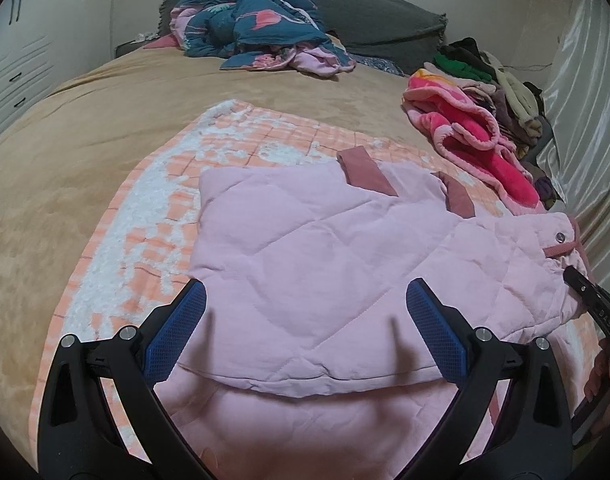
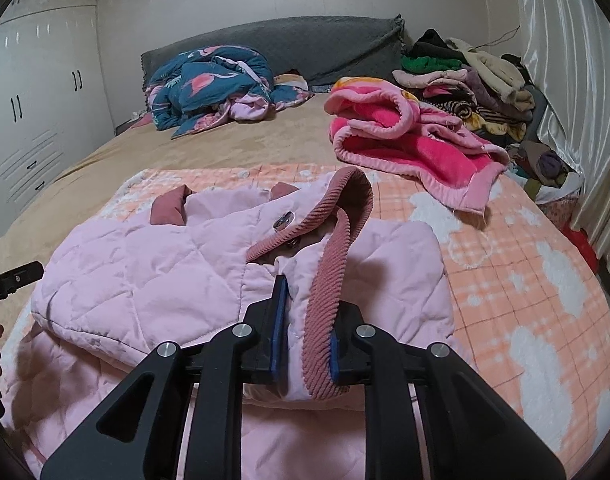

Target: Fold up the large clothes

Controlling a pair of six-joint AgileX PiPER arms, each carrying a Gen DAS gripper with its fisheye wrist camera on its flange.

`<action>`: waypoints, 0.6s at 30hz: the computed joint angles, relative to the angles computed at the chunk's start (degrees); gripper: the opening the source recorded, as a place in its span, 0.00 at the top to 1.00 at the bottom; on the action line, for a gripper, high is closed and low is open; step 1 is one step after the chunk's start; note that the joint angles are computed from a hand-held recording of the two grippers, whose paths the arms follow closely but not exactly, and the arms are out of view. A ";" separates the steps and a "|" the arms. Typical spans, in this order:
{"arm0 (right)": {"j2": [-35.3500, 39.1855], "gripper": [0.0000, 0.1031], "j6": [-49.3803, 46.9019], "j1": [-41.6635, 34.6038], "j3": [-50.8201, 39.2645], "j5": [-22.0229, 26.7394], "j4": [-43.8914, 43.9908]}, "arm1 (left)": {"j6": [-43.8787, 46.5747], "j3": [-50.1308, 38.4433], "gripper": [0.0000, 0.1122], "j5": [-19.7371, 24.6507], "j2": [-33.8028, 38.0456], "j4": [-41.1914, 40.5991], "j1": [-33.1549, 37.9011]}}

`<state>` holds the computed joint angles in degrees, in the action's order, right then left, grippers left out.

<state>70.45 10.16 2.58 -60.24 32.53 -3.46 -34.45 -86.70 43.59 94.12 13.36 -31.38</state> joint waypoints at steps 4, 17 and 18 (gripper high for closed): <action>0.61 0.78 1.39 -0.20 -0.28 0.57 -1.27 | -0.39 -0.48 0.17 -0.17 0.41 2.62 -2.31; -1.90 0.51 8.90 2.00 -0.45 1.87 -11.74 | 3.12 -2.12 0.17 -1.16 3.08 1.87 -5.30; -2.11 0.50 9.74 2.52 -0.45 2.00 -12.95 | 3.52 -2.16 0.17 -1.23 3.29 1.18 -5.26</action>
